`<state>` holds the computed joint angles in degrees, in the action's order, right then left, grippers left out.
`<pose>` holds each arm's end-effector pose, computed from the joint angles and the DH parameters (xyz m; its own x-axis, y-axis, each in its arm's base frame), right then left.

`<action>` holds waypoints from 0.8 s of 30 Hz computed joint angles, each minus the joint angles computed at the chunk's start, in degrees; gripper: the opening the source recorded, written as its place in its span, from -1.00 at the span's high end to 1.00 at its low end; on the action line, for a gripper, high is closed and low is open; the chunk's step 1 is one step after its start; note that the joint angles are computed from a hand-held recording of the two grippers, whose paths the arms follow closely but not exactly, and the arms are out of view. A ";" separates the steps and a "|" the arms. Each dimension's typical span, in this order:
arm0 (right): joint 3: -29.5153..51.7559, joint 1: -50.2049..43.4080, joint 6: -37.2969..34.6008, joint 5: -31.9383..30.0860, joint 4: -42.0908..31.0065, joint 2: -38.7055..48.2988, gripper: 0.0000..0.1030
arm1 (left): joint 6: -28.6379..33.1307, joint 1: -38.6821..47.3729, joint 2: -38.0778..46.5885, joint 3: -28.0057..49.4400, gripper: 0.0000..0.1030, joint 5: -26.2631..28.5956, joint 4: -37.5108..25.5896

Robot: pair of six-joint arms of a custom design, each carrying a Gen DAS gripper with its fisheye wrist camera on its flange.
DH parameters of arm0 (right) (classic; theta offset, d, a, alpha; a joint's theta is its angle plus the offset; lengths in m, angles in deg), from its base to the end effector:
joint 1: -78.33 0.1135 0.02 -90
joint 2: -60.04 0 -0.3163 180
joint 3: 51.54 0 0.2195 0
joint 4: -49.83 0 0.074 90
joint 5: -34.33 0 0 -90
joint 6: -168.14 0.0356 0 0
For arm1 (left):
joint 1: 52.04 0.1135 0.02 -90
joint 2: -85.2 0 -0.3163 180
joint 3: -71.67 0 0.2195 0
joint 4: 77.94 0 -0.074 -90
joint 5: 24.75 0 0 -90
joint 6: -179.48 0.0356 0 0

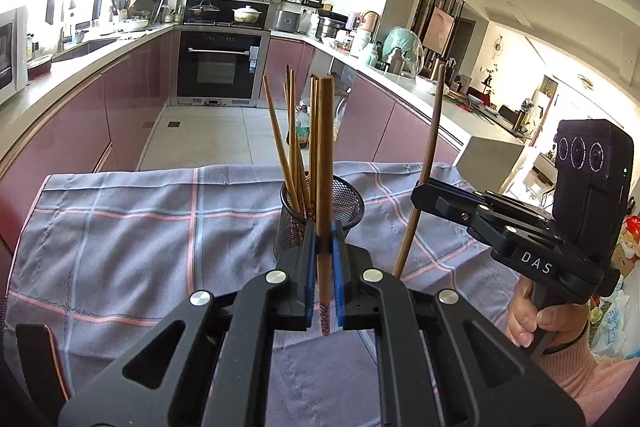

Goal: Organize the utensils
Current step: 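Lower both upright chopsticks into the black mesh cup beside the others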

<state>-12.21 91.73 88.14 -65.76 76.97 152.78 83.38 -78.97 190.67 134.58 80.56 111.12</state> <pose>0.2551 0.0672 0.2049 -0.4902 0.0590 -0.8696 -0.3004 0.9251 0.2321 0.3135 -0.1698 0.2101 -0.5566 0.1678 -0.8137 0.5773 0.7825 -0.2335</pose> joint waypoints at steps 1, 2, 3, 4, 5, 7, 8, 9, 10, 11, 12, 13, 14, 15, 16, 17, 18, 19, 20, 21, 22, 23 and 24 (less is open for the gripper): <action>0.22 -0.11 -0.08 -0.11 -0.11 -0.05 0.90 | 0.08 -0.02 -0.05 0.14 0.85 -0.02 -0.03; 0.28 -0.18 -0.13 -0.05 -0.04 -0.12 0.90 | 0.14 -0.05 -0.11 0.22 0.85 -0.05 0.02; 0.43 -0.29 -0.15 -0.17 -0.09 -0.20 0.90 | 0.19 -0.09 -0.18 0.33 0.85 -0.05 0.02; 0.59 -0.41 -0.20 -0.31 -0.22 -0.31 0.90 | 0.21 -0.10 -0.17 0.76 0.85 0.06 -0.30; 0.78 -0.49 -0.28 -0.35 -0.45 -0.49 0.90 | 0.20 -0.13 -0.18 0.96 0.85 0.16 -0.45; 1.02 -0.68 -0.51 -0.45 -0.53 -0.60 0.90 | 0.34 -0.11 -0.56 1.45 0.85 0.33 -1.20; 1.17 -0.79 -0.57 -0.53 -0.63 -0.62 0.90 | 0.40 -0.20 -0.62 1.63 0.85 0.29 -1.39; 1.29 -0.82 -0.60 -0.50 -0.65 -0.60 0.90 | 0.42 -0.37 -0.74 1.74 0.85 0.14 -1.53; 1.38 -0.92 -0.67 -0.60 -0.64 -0.57 0.90 | 0.51 -0.47 -0.82 1.79 0.85 0.03 -1.54; 1.55 -0.98 -0.70 -0.66 -0.73 -0.54 0.90 | 0.54 -0.47 -0.73 1.86 0.85 0.03 -1.43; 1.79 -1.03 -0.66 -0.68 -0.84 -0.52 0.90 | 0.56 -0.52 -0.84 1.97 0.85 -0.01 -1.56; 1.83 -1.03 -0.67 -0.71 -0.82 -0.53 0.90 | 0.61 -0.53 -0.98 2.06 0.85 -0.03 -1.72; 1.97 -1.07 -0.74 -0.76 -0.87 -0.49 0.90 | 0.63 -0.58 -1.06 2.14 0.85 -0.08 -1.78; 2.12 -1.13 -0.82 -0.77 -0.97 -0.51 0.90 | 0.66 -0.68 -1.16 2.25 0.85 -0.17 -1.85; 2.18 -1.10 -0.85 -0.74 -1.04 -0.58 0.90 | 0.64 -0.87 -1.26 2.45 0.85 -0.37 -2.05; 2.36 -1.17 -0.93 -0.79 -1.20 -0.58 0.90 | 0.64 -0.93 -1.32 2.56 0.85 -0.42 -2.14; 2.50 -1.17 -1.00 -0.76 -1.32 -0.59 0.90 | 0.67 -1.02 -1.33 2.73 0.85 -0.53 -2.22; 2.59 -1.13 -1.03 -0.73 -1.37 -0.59 0.90 | 0.71 -1.14 -1.53 2.71 0.85 -0.67 -2.33; 2.70 -1.17 -1.09 -0.77 -1.43 -0.62 0.90 | 0.71 -1.19 -1.57 2.85 0.85 -0.77 -2.48; 2.74 -1.21 -1.17 -0.76 -1.35 -0.60 0.90 | 0.70 -1.20 -1.52 3.09 0.85 -0.80 -2.63; 2.74 -1.25 -1.21 -0.76 -1.30 -0.64 0.90 | 0.72 -1.22 -1.56 3.18 0.85 -0.84 -2.68; 2.88 -1.30 -1.21 -0.77 -1.36 -0.67 0.90 | 0.72 -1.24 -1.59 3.32 0.85 -0.88 -2.79; 3.14 -1.40 -1.24 -0.84 -1.58 -0.70 0.90 | 0.76 -1.21 -1.44 3.72 0.85 -0.90 -3.00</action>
